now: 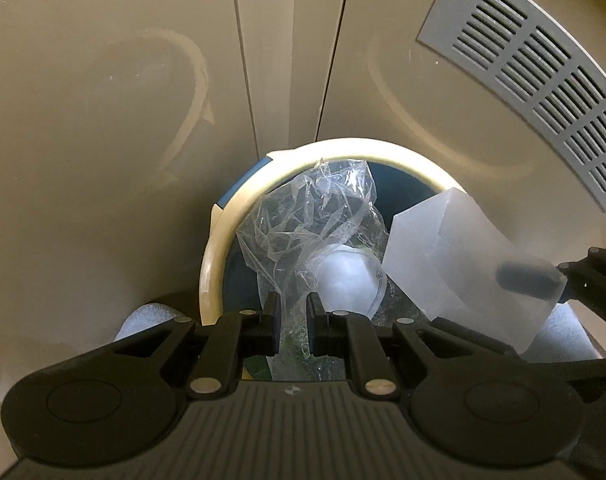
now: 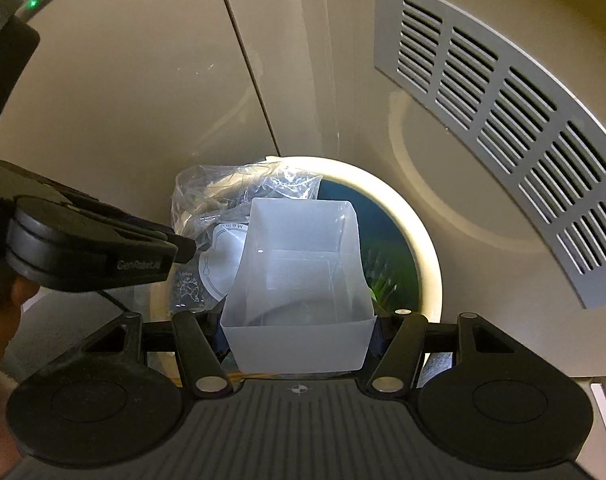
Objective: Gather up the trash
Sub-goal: 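Lower both items into the bin and open both tools, then withdraw both open tools up from the bin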
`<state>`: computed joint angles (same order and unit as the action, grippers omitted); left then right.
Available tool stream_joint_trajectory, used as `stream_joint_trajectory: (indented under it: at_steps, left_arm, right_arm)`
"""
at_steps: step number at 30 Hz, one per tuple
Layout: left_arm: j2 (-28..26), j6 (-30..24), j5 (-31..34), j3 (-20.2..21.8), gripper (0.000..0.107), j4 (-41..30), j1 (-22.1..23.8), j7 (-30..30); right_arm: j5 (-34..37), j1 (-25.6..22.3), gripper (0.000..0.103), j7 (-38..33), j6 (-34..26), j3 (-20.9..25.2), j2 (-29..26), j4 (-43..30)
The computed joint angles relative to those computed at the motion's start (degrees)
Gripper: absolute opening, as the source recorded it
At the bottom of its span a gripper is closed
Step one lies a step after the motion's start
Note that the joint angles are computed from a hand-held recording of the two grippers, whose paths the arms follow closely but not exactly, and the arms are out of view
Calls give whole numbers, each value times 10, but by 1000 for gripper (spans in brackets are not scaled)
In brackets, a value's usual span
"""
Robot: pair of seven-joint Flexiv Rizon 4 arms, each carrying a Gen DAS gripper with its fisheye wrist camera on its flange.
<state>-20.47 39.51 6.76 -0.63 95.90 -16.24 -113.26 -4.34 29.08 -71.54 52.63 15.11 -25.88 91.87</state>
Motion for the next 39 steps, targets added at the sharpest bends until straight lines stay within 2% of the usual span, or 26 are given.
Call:
stream_joint_trajectory:
  at_steps: [7,10,11,12,13,14,15,16,19,24,28,34,39]
  left_arm:
    - [-6,-9,-7,-2,14,-6,2,7]
    - [-15,-9,-16,-3,18,-5,6,9]
    - [-17,-15,-21,-3,33,-8,7,9]
    - [-19,-21,-27,-3,60,-10,9,10]
    - [-20,-22,-29,-3,72,-11,9,7]
    - [-22,-32,-10,6,88,-19,0,-14]
    - [-21,-32,-1,10,98,-20,-3,-25]
    - [-19,-30,-5,9,102,-17,0,-27]
    - [-12,-29,-26,3,103,-8,11,-23]
    - [9,-51,-6,5,103,-10,6,-26]
    - [51,-44,9,6,103,12,3,-42]
    - [111,-37,74,-1,103,45,-8,-107]
    - [132,-60,127,-16,103,42,-13,-112]
  right_arm:
    - [-2,4,64,5,-12,-3,-12,-12]
    - [0,5,64,9,-21,-2,-11,-18]
    - [-1,6,64,11,-22,-3,-13,-20]
    - [0,4,64,11,-27,-3,-12,-22]
    - [-2,5,64,13,-28,-5,-15,-23]
    - [-5,8,69,18,-35,-8,-18,-26]
    - [-3,7,80,19,-46,-7,-22,-33]
    - [2,5,83,20,-55,-5,-25,-39]
    - [10,2,84,27,-56,-5,-22,-38]
    - [13,-3,85,31,-44,-4,0,-25]
    - [20,-13,85,18,-16,1,32,1]
    - [6,-12,86,36,35,-2,93,63]
    - [-53,1,86,78,77,-11,131,117]
